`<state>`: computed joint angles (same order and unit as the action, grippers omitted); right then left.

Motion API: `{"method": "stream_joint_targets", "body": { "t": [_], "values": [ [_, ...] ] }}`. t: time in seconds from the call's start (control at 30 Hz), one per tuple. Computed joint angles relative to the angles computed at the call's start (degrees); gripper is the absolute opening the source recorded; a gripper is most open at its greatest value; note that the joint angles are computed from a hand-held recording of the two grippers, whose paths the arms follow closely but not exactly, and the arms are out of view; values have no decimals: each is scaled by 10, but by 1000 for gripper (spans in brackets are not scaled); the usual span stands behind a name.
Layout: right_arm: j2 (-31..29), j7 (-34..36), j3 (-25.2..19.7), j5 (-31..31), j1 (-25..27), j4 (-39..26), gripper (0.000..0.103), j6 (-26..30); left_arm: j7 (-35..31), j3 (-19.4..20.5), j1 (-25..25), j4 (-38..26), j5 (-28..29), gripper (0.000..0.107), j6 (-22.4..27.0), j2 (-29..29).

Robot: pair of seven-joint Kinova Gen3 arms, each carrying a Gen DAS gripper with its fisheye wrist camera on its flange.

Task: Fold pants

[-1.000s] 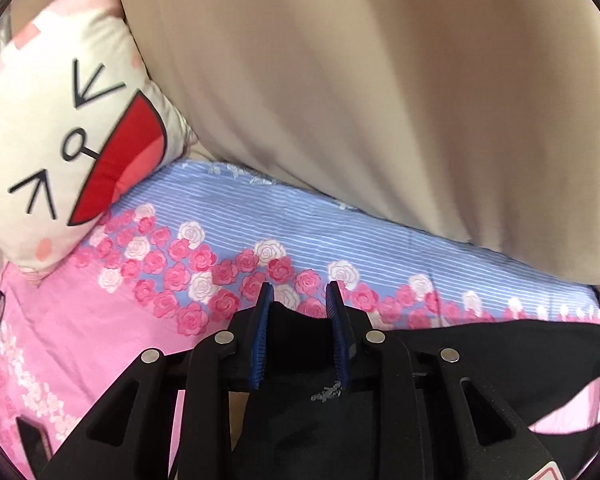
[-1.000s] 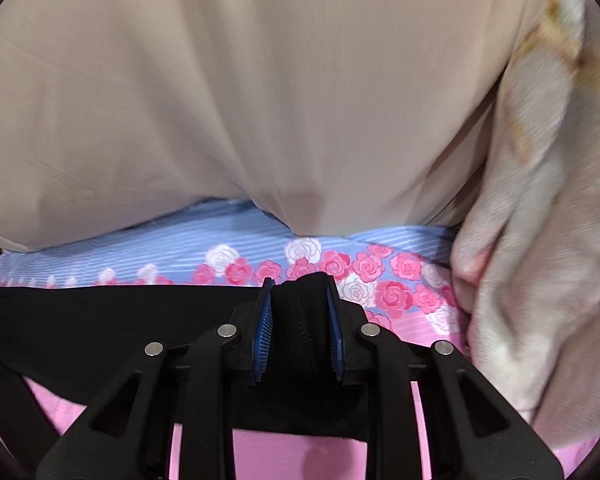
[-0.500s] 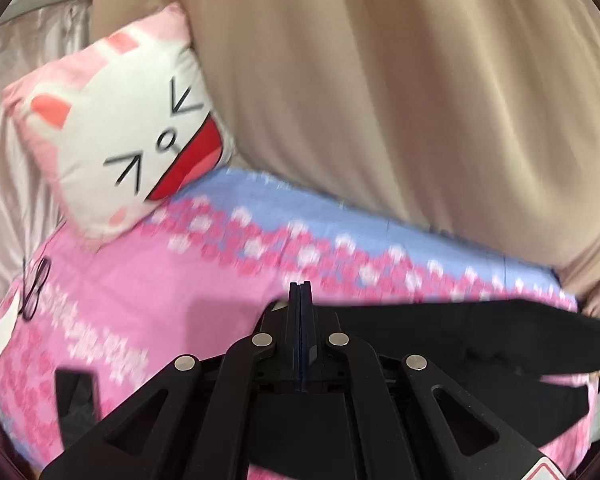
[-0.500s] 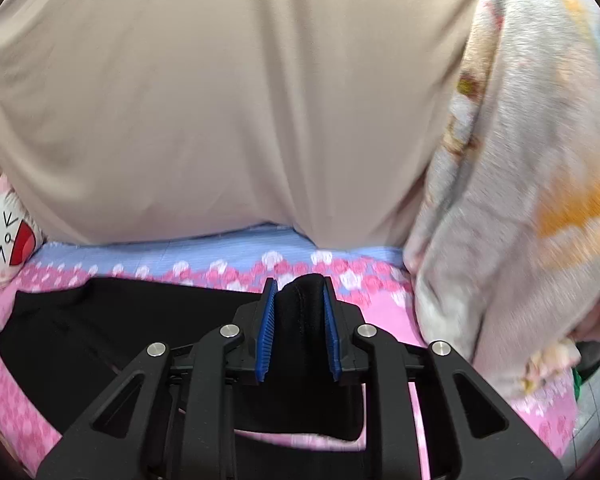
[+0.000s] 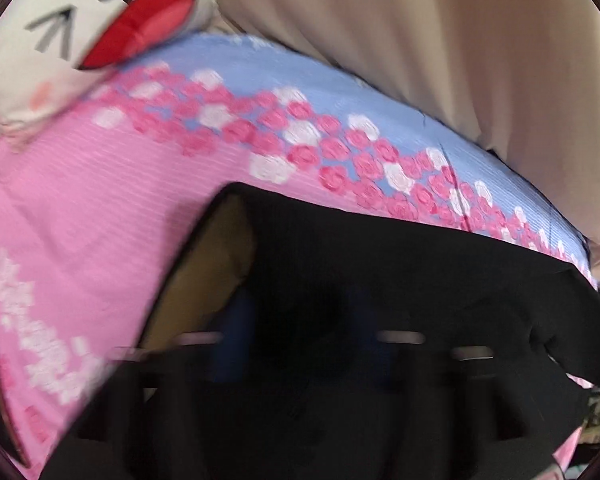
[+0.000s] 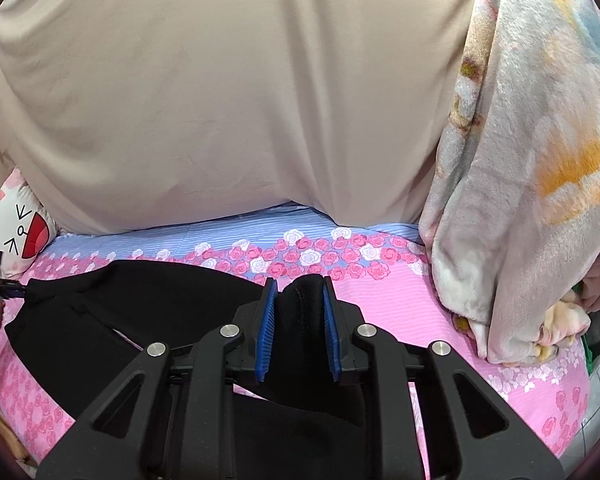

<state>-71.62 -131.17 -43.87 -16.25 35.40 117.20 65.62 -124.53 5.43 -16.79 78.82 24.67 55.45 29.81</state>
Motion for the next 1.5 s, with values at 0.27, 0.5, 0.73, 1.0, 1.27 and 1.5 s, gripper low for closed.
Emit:
{"method": "stream_joint_targets", "body": {
  "t": [0.27, 0.5, 0.73, 1.0, 1.27, 1.5],
  "values": [
    [-11, -3, -1, 2, -2, -11, 21, 13, -134, 97, -170, -11, 153, 3, 114, -43],
    [-57, 6, 8, 0, -23, -35, 21, 74, -235, 22, -237, -36, 240, 3, 263, -75],
    [-153, -8, 28, -72, -63, 0, 21, 187, -259, -67, -192, -12, 147, 5, 235, -52],
    [-277, -38, 77, -162, -60, 79, 21, 286, -216, -55, -181, 33, 109, 8, 140, -5],
    [-309, 0, 144, -169, -35, 110, 37, 326, -184, -57, -141, 49, 53, 21, 82, -35],
    [-379, -91, 249, -86, -51, 21, 64, 421, -127, -87, -137, 89, 33, 47, -6, -80]
  ]
}}
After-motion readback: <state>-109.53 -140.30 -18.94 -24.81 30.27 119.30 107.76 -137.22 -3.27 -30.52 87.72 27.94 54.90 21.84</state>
